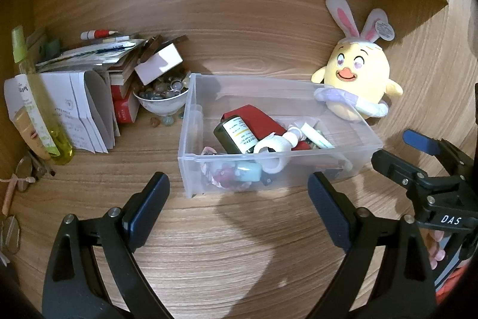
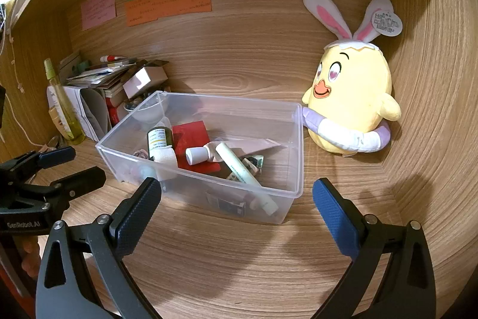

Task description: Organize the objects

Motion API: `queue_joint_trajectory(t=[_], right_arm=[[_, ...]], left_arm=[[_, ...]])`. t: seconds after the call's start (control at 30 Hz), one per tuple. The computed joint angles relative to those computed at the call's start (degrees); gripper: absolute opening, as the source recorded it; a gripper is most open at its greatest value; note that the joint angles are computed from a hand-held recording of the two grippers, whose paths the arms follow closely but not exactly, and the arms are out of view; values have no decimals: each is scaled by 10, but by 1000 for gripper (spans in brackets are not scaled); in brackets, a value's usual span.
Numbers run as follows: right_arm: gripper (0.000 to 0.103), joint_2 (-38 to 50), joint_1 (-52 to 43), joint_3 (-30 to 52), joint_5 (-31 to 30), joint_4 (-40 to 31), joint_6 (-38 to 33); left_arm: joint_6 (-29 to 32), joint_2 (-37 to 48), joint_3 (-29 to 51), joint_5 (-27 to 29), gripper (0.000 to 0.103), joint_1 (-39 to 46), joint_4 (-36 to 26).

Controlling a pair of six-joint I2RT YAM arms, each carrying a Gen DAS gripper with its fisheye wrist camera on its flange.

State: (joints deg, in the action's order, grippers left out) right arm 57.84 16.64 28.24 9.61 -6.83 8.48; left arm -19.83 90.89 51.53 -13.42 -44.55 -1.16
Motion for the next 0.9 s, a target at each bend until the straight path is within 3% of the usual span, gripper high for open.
queue_joint_trajectory(t=[0.9], right_arm=[[101,-2,20,1,17,-4,10]], left_arm=[[-3,3,0,9,95,-8,-2]])
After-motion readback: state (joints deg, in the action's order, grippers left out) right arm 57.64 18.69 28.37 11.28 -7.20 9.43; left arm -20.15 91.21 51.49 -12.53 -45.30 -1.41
